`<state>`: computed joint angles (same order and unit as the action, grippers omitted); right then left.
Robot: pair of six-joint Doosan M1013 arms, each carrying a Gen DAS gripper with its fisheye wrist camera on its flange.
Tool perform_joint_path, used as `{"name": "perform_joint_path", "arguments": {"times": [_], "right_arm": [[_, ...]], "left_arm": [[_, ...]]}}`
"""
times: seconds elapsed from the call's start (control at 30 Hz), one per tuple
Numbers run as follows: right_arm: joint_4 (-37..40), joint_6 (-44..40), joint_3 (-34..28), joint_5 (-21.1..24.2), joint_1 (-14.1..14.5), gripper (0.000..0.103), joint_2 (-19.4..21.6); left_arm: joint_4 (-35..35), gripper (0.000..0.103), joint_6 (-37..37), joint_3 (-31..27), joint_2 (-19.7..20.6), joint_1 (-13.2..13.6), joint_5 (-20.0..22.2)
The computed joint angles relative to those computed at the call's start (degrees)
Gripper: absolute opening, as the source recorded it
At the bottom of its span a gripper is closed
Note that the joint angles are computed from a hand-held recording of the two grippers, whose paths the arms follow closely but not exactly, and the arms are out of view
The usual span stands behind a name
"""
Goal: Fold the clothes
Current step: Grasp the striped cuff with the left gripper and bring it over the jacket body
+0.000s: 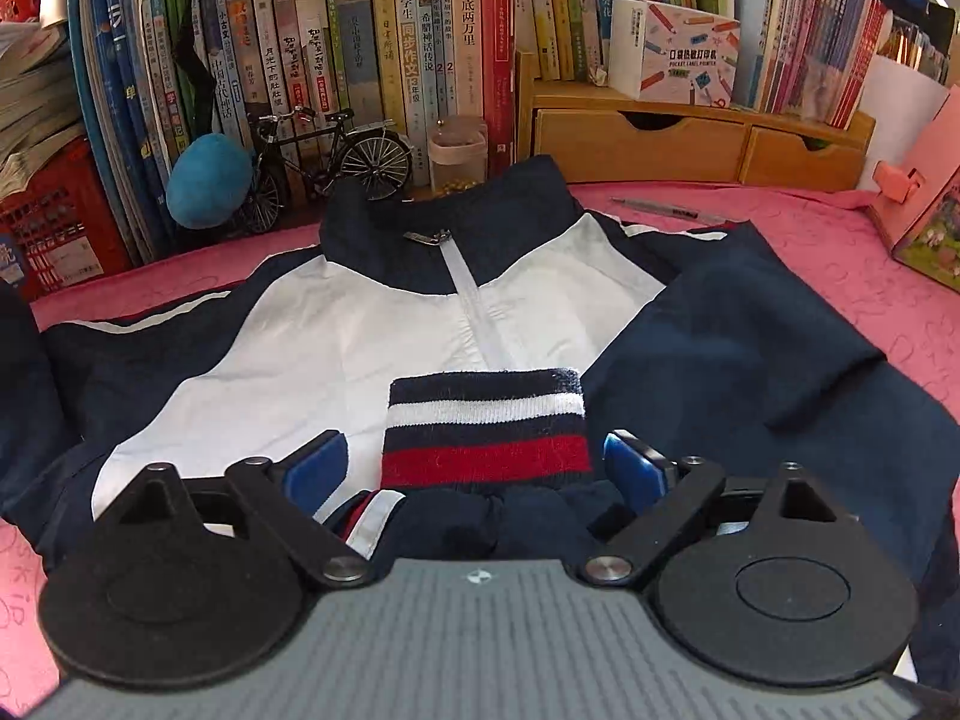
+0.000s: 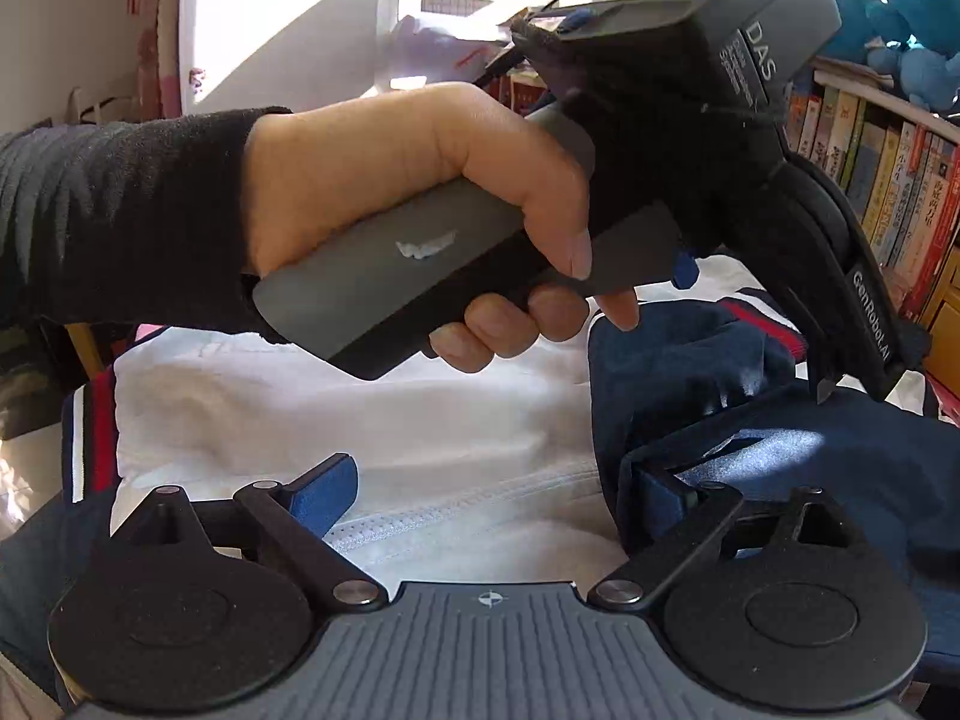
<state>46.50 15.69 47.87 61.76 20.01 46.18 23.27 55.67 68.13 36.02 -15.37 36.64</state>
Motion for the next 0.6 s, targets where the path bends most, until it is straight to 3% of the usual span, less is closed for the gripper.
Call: {"name": "perform_joint_path", "arguments": {"times": [0.17, 0.37, 0.47, 0.6], "right_arm": [[1.73, 1.24, -0.12, 1.42, -0.98, 0.096, 0.07], [3.61, 0.06, 0.96, 0.28, -1.64, 0.097, -0.59], [3.95, -0.95, 1.87, -0.79, -1.84, 0.097, -1.28], [3.85, -2.52, 6.16, -7.24, -2.04, 0.098, -3.96]], "left_arm": [[-2.47, 0.072, -5.76, 8.46, -4.97, 2.50, -6.14], [-0.11, 0.083, -15.39, 19.93, -12.79, 4.56, -10.43], [-1.57, 0.083, -17.35, 24.28, -15.49, 4.82, -11.84], [-2.63, 0.083, -19.39, 27.33, -17.30, 4.97, -14.46]]}}
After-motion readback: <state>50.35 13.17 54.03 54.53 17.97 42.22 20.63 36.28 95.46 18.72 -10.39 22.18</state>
